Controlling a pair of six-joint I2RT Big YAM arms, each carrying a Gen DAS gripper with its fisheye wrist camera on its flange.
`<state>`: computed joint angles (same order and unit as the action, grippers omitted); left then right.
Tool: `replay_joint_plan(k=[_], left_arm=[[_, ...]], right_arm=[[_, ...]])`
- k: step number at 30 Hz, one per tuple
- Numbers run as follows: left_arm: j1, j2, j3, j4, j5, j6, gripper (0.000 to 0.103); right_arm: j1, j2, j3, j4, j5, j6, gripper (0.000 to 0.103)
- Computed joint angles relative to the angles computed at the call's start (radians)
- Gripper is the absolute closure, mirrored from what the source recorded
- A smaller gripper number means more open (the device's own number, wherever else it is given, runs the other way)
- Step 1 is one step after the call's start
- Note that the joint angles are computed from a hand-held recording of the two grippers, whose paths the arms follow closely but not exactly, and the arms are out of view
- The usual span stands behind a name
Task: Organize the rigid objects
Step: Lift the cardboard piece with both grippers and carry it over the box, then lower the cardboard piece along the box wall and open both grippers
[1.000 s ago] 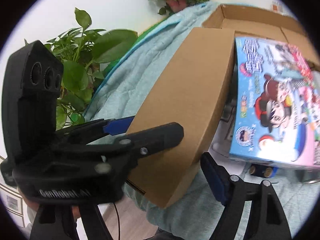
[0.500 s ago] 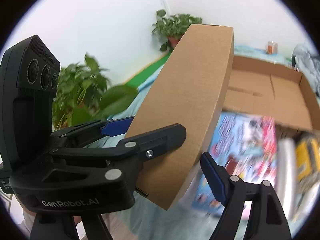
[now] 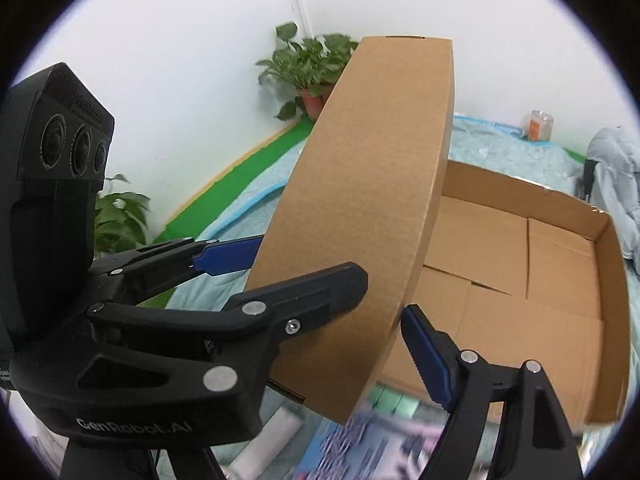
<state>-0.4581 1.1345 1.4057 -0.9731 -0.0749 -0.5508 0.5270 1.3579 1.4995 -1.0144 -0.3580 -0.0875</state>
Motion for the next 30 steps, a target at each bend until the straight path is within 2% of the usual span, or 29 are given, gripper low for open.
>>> replay_joint_plan(k=[6, 8, 12, 14, 17, 21, 24, 26, 27, 28, 30], left_arm=[[0.127, 0.093, -0.018, 0.033, 0.122, 0.010, 0.041], [0.162, 0.127, -0.021, 0.033, 0.162, 0.003, 0.041], [0.191, 0.192, -0.017, 0.024, 0.179, 0.015, 0.045], [0.191, 0.212, -0.027, 0.026, 0.169, 0.009, 0.052], [0.176, 0.202, -0.058, 0.044, 0.131, 0.014, 0.055], [0.181, 0.161, -0.108, 0.060, 0.139, 0.004, 0.054], [0.165, 0.084, -0.166, 0.085, 0.111, -0.019, 0.054], [0.128, 0.025, -0.190, 0.080, 0.039, -0.032, 0.052], [0.101, -0.001, -0.199, 0.078, -0.017, -0.037, 0.052], [0.069, -0.024, -0.203, 0.071, -0.073, -0.048, 0.049], [0.007, -0.070, -0.215, 0.068, -0.168, -0.067, 0.038]], right_arm=[[-0.010, 0.140, 0.092, -0.040, -0.033, -0.015, 0.023], [-0.009, 0.172, 0.098, -0.036, -0.037, 0.010, 0.023], [-0.009, 0.226, 0.117, -0.067, -0.066, 0.021, 0.023], [-0.014, 0.248, 0.123, -0.090, -0.082, 0.022, 0.023], [-0.023, 0.278, 0.138, -0.112, -0.112, 0.029, 0.023], [-0.045, 0.294, 0.147, -0.155, -0.182, 0.019, 0.022], [-0.071, 0.258, 0.123, -0.192, -0.239, -0.035, 0.022], [-0.091, 0.235, 0.108, -0.196, -0.258, -0.066, 0.023], [-0.094, 0.217, 0.089, -0.181, -0.243, -0.064, 0.025], [-0.090, 0.224, 0.095, -0.170, -0.228, -0.052, 0.029], [-0.078, 0.235, 0.097, -0.171, -0.220, -0.029, 0.052]])
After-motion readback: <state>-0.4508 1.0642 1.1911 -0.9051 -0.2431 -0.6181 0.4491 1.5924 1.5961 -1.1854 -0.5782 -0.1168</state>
